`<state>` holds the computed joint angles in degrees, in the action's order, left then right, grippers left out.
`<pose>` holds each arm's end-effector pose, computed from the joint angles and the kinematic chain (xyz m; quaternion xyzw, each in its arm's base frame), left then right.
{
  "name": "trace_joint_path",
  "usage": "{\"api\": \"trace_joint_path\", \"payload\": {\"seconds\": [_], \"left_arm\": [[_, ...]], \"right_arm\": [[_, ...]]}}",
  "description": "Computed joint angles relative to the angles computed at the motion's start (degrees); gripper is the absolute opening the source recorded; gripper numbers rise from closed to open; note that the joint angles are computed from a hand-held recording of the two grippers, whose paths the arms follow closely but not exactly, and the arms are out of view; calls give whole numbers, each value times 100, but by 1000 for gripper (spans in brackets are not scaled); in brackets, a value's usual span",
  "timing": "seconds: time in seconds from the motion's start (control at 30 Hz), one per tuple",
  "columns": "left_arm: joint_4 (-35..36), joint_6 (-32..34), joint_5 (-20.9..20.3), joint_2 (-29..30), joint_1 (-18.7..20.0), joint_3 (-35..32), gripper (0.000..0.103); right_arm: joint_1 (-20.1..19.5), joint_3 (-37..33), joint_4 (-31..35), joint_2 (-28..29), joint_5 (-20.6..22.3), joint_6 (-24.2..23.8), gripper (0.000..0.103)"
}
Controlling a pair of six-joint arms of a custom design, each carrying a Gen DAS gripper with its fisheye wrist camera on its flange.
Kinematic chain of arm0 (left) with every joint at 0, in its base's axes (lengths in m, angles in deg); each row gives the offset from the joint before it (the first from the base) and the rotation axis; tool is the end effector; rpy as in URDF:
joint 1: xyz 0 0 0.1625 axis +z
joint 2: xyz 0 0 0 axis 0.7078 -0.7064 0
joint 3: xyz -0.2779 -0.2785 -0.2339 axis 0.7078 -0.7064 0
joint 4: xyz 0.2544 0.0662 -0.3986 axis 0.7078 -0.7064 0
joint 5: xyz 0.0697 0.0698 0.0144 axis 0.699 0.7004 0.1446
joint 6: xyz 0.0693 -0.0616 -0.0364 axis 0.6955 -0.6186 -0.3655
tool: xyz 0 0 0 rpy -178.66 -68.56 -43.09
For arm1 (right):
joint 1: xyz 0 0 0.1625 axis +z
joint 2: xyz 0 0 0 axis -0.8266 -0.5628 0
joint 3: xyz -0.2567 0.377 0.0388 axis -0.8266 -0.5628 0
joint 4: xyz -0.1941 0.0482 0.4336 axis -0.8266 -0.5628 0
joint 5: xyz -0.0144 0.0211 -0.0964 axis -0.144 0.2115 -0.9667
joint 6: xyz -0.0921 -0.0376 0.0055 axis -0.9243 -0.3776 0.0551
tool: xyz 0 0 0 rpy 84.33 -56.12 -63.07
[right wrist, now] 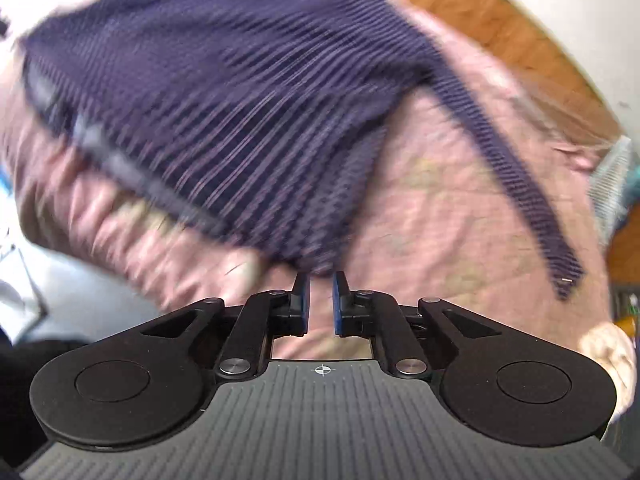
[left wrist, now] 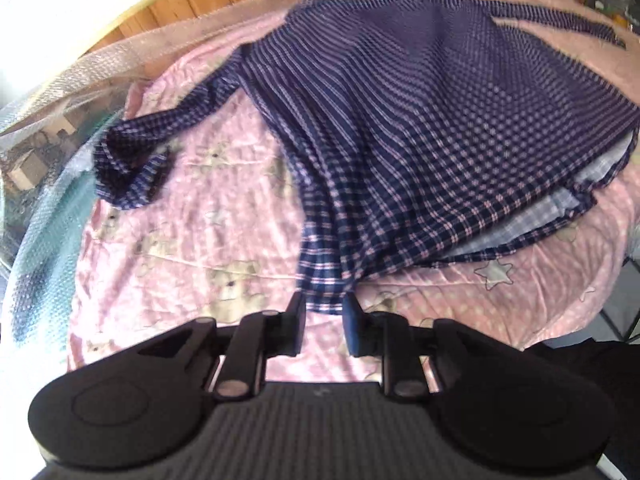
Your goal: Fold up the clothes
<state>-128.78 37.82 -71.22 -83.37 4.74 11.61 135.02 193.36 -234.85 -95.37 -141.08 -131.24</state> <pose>-0.2999 -0.6616 0.1334 0.5023 0.7871 -0.1318 0.3328 -0.0126 -0.4486 0.4559 0.1870 -0.8064 0.2278 0.5127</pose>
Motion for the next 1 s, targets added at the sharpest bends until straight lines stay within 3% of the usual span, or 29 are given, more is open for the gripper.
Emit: {"api": "trace_joint_path", "payload": {"seconds": [0.07,0.17,0.23,0.33,0.43,0.5,0.6,0.67,0.83,0.9,1.0], "left_arm": [[27,-94,-106,-124,3,-68,21],[-214,-298,-488,286,16,-612,20],[-91,-477,-887,757,67,-1151,25],[379,-758,-1083,1503,195,-1965,27],[814,-1164,-545,1992,416,-2583,26],[910,-1560,-701,1924,603,-2676,27],[1184,-1618,-208,1904,587,-2770,32],[1179,-1582,-93,1872,523,-2782,26],[1104,-1678,-779,2229,387,-3459,31],[1299,-1742,-761,2691,346,-4058,34],[1863,-2031,-331,3307,410,-4941,35]], "right_arm": [[106,-233,-9,12,105,324,9],[141,-775,13,532,438,689,12],[83,-1186,330,959,779,1126,15],[-80,-1816,1063,1598,965,1636,15],[-335,-1847,1453,1602,1039,1678,16],[-522,-1702,1742,1294,1209,1720,17],[-701,-1613,2367,879,1197,1795,17],[-690,-1859,3059,810,1092,1952,17],[-424,-2813,2963,1438,1317,1840,33],[-353,-3406,2858,1945,1511,1820,35],[-348,-4355,2815,2799,1694,1716,37]]}}
